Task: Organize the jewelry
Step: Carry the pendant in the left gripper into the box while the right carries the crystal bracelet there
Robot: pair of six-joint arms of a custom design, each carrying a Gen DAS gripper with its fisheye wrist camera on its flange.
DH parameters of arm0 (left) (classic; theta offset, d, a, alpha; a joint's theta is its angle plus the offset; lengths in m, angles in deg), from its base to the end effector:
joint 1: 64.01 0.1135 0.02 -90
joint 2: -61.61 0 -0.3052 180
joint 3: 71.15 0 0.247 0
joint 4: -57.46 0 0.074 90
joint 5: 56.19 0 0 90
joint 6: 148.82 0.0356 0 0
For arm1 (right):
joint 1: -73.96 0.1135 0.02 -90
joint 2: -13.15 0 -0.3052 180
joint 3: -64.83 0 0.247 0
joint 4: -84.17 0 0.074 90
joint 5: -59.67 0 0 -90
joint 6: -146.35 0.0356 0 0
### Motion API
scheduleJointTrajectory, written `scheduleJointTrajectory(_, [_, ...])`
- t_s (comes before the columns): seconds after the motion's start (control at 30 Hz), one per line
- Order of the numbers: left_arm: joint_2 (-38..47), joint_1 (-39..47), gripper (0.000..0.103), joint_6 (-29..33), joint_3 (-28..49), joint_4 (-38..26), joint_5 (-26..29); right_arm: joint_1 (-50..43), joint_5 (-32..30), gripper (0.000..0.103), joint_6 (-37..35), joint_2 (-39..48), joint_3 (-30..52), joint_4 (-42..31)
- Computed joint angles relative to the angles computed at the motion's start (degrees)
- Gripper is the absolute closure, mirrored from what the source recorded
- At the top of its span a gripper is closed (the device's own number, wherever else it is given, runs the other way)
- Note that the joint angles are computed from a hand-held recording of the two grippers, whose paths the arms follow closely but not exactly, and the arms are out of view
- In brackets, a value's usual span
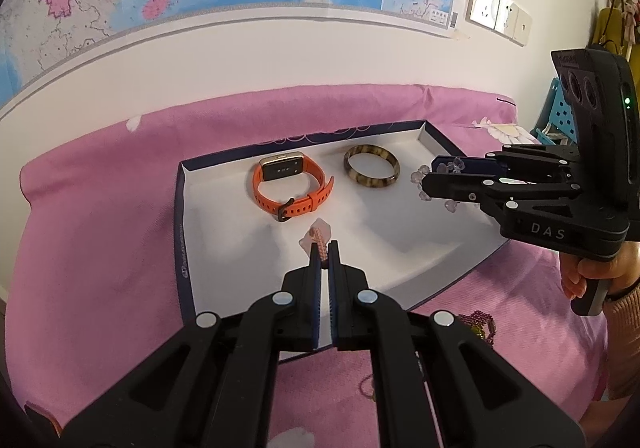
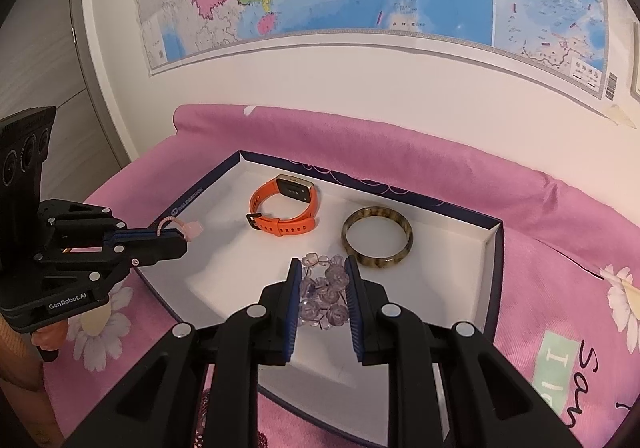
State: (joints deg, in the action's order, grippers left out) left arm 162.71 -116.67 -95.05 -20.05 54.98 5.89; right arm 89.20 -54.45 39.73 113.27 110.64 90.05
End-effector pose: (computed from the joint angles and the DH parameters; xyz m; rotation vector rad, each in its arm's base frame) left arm 0.1963 -0.2298 0.1401 0.1390 2.3476 -0.1414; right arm 0.2744 0.0898 0.1337 -0.8349 2.2253 0.4953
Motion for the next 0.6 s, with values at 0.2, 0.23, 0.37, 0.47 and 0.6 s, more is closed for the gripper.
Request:
scheduleJointTrajectory(0.2, [1.8, 1.7, 0.099, 0.5, 1.2, 0.1, 2.2, 1.1, 1.3, 0.083, -0.2, 1.8, 1.4, -0.5])
scheduleJointTrajectory(0.23, [2.0, 1.9, 0.099, 0.5, 1.2, 0.2, 2.4, 1.2, 1.5, 0.083, -0.2, 2.1, 1.7, -0.6])
scheduleJointTrajectory(0.37, [2.7, 2.9, 0.099, 0.6, 1.7, 0.2, 3.7, 1.8, 2.3, 0.083, -0.2, 3.3, 2.7, -0.9])
scheduleJointTrajectory(0.47, [3.0, 3.7, 0.099, 0.6, 2.1, -0.1, 4.5, 2.0, 2.8, 0.083, -0.2, 4.4, 3.6, -1.1])
scheduleJointTrajectory(0.6, [3.2, 4.3, 0.099, 1.1, 2.9, -1.0, 5.1, 2.6, 3.4, 0.083, -0.1, 5.4, 4.6, -1.5])
